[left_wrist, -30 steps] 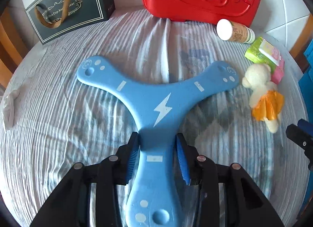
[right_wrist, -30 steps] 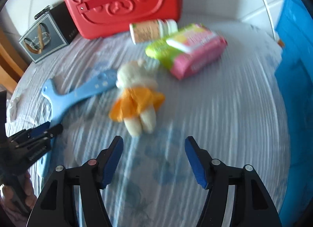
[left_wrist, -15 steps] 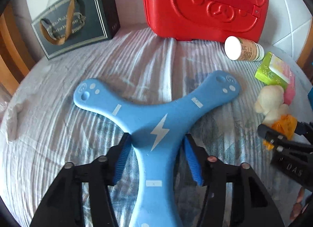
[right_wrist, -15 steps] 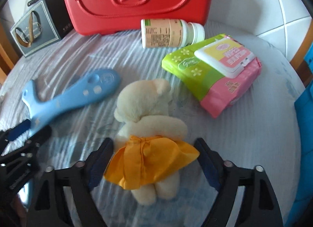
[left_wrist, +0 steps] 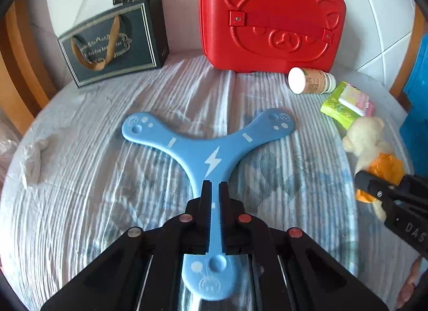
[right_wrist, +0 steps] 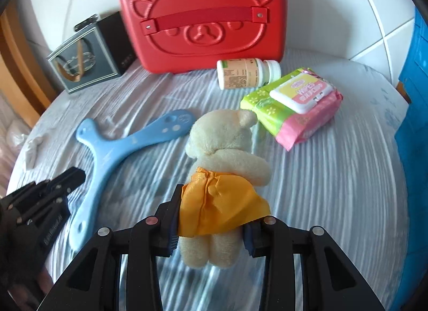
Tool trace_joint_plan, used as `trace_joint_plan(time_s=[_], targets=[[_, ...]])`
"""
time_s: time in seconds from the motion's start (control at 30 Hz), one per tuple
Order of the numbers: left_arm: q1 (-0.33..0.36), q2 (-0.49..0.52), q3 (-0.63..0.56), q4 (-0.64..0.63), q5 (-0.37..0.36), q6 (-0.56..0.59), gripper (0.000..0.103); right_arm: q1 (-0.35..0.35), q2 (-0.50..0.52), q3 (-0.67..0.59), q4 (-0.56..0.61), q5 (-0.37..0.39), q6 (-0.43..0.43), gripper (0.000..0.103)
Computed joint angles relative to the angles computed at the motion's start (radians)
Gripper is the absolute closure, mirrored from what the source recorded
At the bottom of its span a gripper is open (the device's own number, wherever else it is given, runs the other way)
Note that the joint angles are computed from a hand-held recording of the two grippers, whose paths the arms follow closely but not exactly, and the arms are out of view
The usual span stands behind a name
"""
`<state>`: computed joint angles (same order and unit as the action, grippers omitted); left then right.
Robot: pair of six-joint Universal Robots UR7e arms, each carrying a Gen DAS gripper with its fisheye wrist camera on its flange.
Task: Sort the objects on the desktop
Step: 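Close the left tool on the paddle arm while the right tool grasps the bear's orange dress, then lift the paddle and teddy bear and carry both over the blue crate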
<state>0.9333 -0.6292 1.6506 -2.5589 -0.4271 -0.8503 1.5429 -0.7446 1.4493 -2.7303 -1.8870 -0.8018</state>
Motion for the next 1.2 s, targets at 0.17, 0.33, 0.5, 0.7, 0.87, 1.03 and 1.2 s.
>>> trace_joint_plan(time_s=[0.17,0.33,0.5,0.7,0.87,1.03,1.2], targets=[[0.030,-0.019,0.023,-0.103,-0.094,0.053,0.093,-0.004,-0.009,0.024,0.001,0.000,0.007,0.066],[0.077,0.025,-0.029,-0.133,-0.105,0.095,0.050,-0.008,0.027,-0.001,0.007,-0.027,0.006,0.065],[0.086,0.068,-0.039,-0.120,0.008,0.070,0.025,-0.011,0.062,-0.023,-0.012,-0.039,-0.020,0.065],[0.094,0.051,-0.037,-0.037,0.026,-0.041,0.001,-0.024,0.091,-0.032,-0.042,-0.037,-0.015,0.049],[0.086,0.081,-0.023,-0.222,0.047,0.127,0.038,-0.025,0.099,-0.010,-0.144,-0.028,-0.044,0.032],[0.074,0.107,-0.060,-0.188,0.066,0.169,0.059,-0.017,0.132,-0.033,-0.174,-0.060,-0.085,0.059],[0.028,0.087,-0.024,-0.197,0.125,0.160,0.059,-0.014,0.073,0.012,-0.124,0.011,-0.052,0.062]])
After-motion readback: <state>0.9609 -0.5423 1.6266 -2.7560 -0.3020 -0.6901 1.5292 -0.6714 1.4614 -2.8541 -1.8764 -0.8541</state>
